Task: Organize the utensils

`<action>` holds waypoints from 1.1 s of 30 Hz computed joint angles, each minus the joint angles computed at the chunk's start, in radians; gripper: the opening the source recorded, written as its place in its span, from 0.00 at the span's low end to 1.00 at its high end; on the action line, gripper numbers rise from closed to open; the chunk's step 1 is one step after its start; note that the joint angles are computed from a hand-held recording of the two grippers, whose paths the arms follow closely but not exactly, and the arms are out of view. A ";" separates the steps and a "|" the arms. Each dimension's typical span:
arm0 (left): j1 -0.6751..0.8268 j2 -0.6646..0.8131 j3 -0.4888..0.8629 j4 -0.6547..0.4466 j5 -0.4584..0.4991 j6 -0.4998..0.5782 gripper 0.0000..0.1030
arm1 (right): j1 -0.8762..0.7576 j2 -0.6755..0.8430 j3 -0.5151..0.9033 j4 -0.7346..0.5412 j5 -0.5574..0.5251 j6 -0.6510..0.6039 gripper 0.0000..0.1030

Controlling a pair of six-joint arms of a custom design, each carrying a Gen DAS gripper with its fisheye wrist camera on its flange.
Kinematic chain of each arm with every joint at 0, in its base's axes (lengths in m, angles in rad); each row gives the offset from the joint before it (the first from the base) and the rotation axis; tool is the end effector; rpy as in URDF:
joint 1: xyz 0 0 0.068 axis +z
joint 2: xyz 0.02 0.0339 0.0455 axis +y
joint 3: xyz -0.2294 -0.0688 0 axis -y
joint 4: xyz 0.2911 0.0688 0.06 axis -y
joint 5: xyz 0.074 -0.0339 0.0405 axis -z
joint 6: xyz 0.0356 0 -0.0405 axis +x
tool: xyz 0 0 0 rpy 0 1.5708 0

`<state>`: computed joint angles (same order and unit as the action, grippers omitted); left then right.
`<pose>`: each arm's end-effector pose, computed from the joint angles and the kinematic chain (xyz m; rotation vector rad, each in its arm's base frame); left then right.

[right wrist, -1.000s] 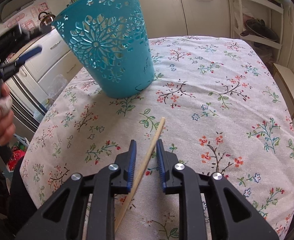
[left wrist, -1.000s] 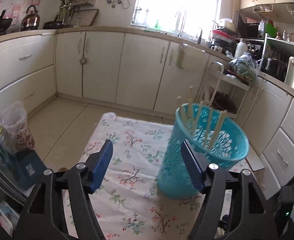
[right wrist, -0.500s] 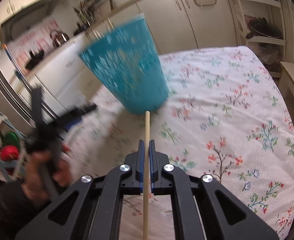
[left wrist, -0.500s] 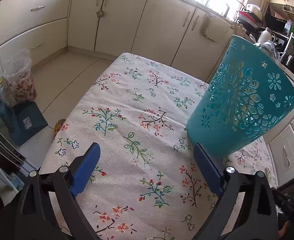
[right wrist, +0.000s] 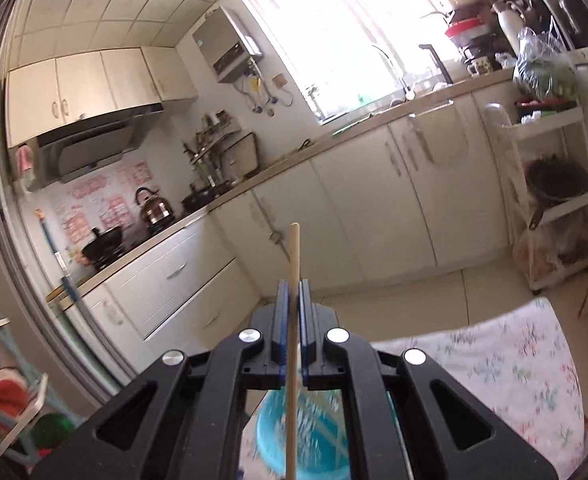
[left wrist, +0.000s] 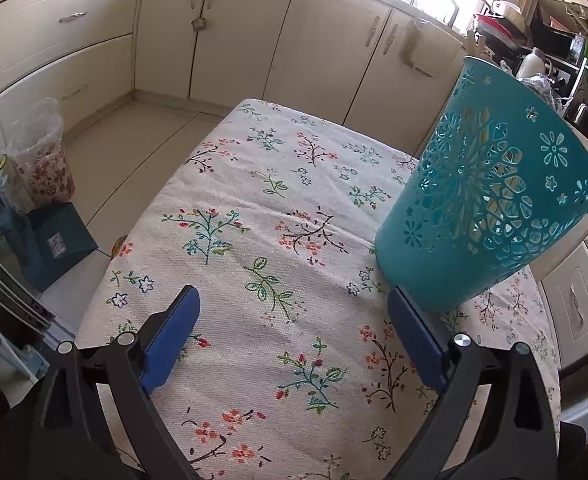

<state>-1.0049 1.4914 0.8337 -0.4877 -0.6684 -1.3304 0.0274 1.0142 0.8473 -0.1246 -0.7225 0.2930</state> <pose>0.1853 -0.2506 0.1189 -0.5583 2.3055 -0.1477 0.2915 0.0315 0.2901 -0.2647 1.8618 0.8901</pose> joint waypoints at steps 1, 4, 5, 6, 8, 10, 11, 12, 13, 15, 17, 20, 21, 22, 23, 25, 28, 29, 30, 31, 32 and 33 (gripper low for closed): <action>0.000 0.001 0.002 -0.003 0.000 -0.003 0.88 | 0.039 0.037 0.016 0.032 0.072 0.004 0.05; 0.003 -0.001 -0.003 0.005 0.005 -0.004 0.88 | 0.111 0.128 0.057 0.062 0.196 -0.016 0.05; 0.003 -0.002 -0.004 0.008 0.006 -0.004 0.88 | 0.134 0.160 0.071 0.058 0.226 -0.034 0.05; 0.003 -0.003 -0.005 0.011 0.006 -0.003 0.88 | 0.140 0.175 0.080 0.043 0.236 -0.051 0.05; 0.004 -0.008 -0.014 0.021 0.006 -0.001 0.88 | 0.161 0.185 0.074 0.025 0.270 -0.095 0.05; 0.004 -0.014 -0.020 0.027 0.003 -0.004 0.88 | 0.147 0.167 0.047 0.002 0.261 -0.137 0.06; 0.005 -0.018 -0.026 0.030 0.004 -0.004 0.88 | 0.150 0.171 0.041 -0.013 0.264 -0.157 0.06; 0.005 -0.019 -0.027 0.032 0.004 -0.004 0.88 | 0.132 0.163 0.031 -0.029 0.249 -0.177 0.06; 0.004 -0.020 -0.028 0.032 0.003 -0.005 0.88 | 0.126 0.154 0.017 -0.039 0.246 -0.194 0.06; 0.006 -0.022 -0.031 0.035 0.005 -0.005 0.89 | 0.114 0.119 -0.014 -0.069 0.235 -0.228 0.06; 0.009 -0.022 -0.030 0.034 0.008 -0.007 0.89 | 0.094 0.051 -0.064 -0.097 0.208 -0.250 0.07; 0.010 -0.017 -0.025 0.027 0.010 -0.011 0.89 | 0.031 -0.099 -0.165 -0.138 0.150 -0.274 0.18; 0.010 -0.013 -0.020 0.021 0.008 -0.013 0.90 | 0.000 -0.167 -0.207 -0.163 0.124 -0.286 0.22; 0.009 -0.010 -0.014 0.014 0.005 -0.015 0.91 | -0.037 -0.226 -0.244 -0.188 0.096 -0.300 0.27; 0.007 -0.003 -0.006 0.003 0.001 -0.019 0.92 | -0.089 -0.328 -0.302 -0.244 0.061 -0.326 0.30; 0.004 0.016 0.019 -0.034 -0.010 -0.031 0.93 | -0.152 -0.447 -0.368 -0.341 0.034 -0.383 0.49; 0.006 0.050 0.062 -0.074 -0.002 -0.016 0.93 | -0.220 -0.587 -0.467 -0.515 0.051 -0.512 0.62; 0.004 0.075 0.095 -0.110 -0.007 -0.016 0.93 | -0.220 -0.614 -0.497 -0.553 0.082 -0.556 0.63; 0.000 0.094 0.120 -0.141 -0.015 -0.016 0.93 | -0.213 -0.623 -0.513 -0.572 0.115 -0.579 0.63; -0.005 0.116 0.150 -0.177 -0.027 -0.017 0.93 | -0.212 -0.610 -0.526 -0.578 0.144 -0.595 0.64; -0.010 0.130 0.170 -0.206 -0.035 -0.020 0.93 | -0.212 -0.592 -0.529 -0.578 0.158 -0.598 0.64; -0.018 0.157 0.207 -0.256 -0.046 -0.029 0.93 | -0.213 -0.560 -0.529 -0.572 0.171 -0.596 0.67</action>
